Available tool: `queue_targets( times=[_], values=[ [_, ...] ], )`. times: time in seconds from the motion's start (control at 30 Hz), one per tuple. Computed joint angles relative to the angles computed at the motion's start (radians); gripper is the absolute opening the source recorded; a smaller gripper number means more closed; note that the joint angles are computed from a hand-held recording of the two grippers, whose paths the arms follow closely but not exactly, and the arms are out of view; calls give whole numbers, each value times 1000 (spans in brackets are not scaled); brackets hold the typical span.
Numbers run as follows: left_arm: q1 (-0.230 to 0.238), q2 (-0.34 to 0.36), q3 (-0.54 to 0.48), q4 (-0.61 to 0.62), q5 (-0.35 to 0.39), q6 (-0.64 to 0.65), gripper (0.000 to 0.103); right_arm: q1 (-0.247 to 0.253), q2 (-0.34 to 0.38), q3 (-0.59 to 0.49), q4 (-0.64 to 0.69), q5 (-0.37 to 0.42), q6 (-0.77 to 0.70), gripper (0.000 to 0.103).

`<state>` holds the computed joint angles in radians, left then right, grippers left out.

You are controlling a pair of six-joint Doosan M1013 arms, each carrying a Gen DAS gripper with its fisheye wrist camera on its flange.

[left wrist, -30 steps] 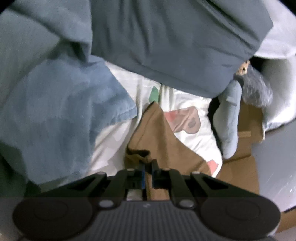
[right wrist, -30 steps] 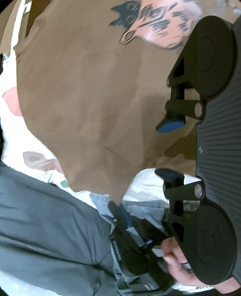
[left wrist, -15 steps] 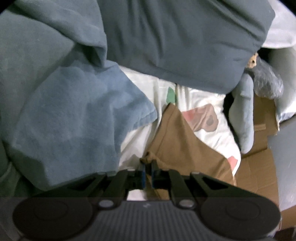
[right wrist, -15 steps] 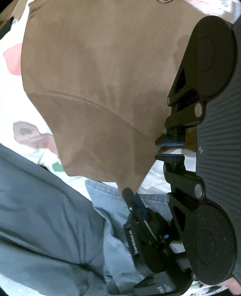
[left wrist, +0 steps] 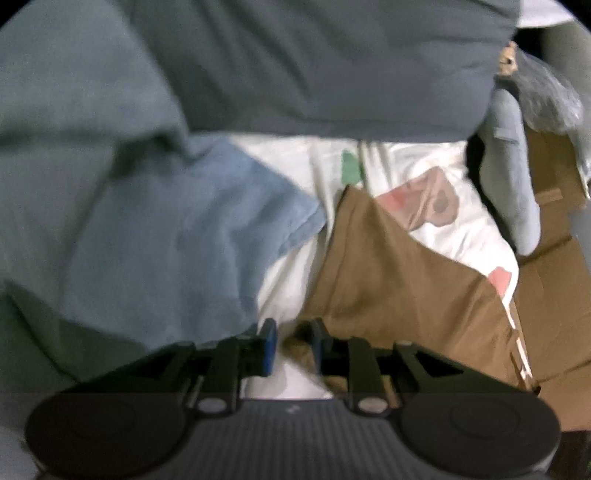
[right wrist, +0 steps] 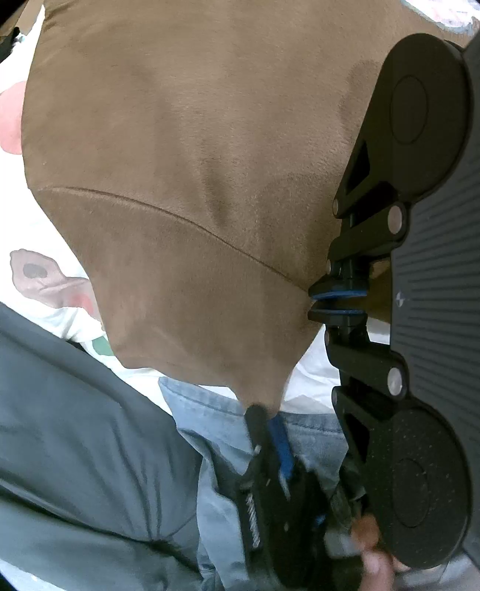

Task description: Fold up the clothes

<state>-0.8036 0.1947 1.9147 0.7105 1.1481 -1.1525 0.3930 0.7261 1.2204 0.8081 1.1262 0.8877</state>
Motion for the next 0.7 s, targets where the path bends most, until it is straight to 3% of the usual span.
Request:
queue_targets(
  times=[0.07,0.13,0.47,0.7],
  values=[
    [11,-13,-5,1,15,54,27,-1,0,4,9,-3,-4,10],
    [26,-23,-1,22,10,93,45,-3,0,7,15,-4,-4,10],
    [173,-16,11,55,-71,365,46,8,3,-9,-25,-4,4,9],
    [233,6,7,63,-114,510,50,12,3,-13,-44,-4,19,8]
  ],
)
